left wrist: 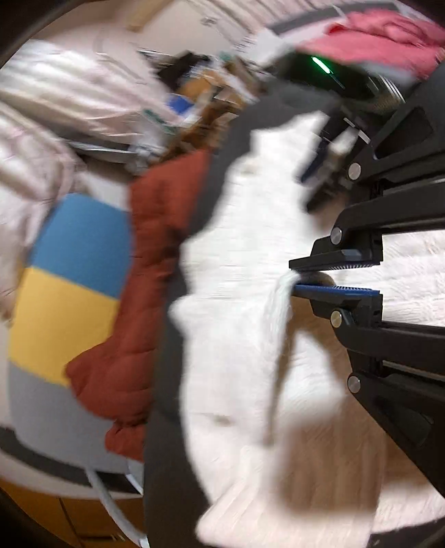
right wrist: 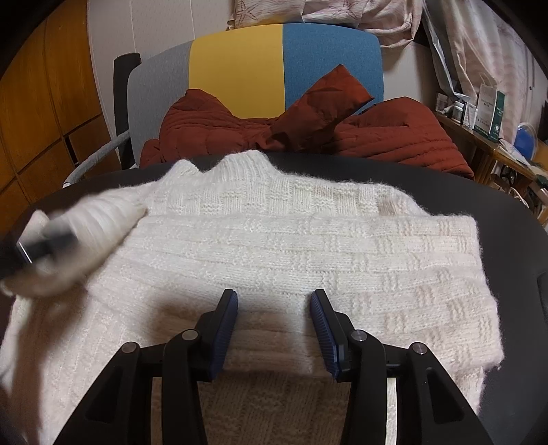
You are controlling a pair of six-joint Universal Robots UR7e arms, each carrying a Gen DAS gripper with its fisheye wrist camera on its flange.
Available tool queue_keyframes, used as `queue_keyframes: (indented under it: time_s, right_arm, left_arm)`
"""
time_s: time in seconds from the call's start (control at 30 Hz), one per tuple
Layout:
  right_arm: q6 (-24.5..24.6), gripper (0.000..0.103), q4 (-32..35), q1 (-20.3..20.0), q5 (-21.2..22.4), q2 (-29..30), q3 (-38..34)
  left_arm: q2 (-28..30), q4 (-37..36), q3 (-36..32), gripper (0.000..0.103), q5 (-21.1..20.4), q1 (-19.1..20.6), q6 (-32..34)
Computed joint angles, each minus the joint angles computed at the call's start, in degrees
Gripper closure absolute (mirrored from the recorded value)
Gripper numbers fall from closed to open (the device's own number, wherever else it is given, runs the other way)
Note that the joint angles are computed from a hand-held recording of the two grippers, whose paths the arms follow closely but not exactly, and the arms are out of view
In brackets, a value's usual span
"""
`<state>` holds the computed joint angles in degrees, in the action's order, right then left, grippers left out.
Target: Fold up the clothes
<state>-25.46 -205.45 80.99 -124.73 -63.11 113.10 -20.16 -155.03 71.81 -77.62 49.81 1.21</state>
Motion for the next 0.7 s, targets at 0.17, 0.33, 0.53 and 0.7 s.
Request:
queue_keyframes:
  time_s: [0.17, 0.33, 0.53, 0.7]
  right_arm:
    - [0.82, 0.056, 0.57, -0.43, 1.28, -0.47, 0.20]
    - [0.15, 0.053, 0.82, -0.05, 0.39, -0.04, -0.31]
    - [-4.77, 0.042, 1.18, 3.50, 2.71, -0.13, -0.08]
    - [-19.70, 0.042, 2.93, 10.40, 2.13, 5.16, -3.70]
  left_arm:
    - [-3.95, -6.74, 7.85, 0.090, -2.62, 1.94, 2.07]
    - [-8.07, -20.47, 16.06, 0.088, -1.50, 4.31, 0.54]
    - [-7.50, -17.74, 14.76, 0.088, -9.02, 10.21, -11.42]
    - [-7.04, -18.97, 14.96, 0.087, -7.80, 9.67, -10.48]
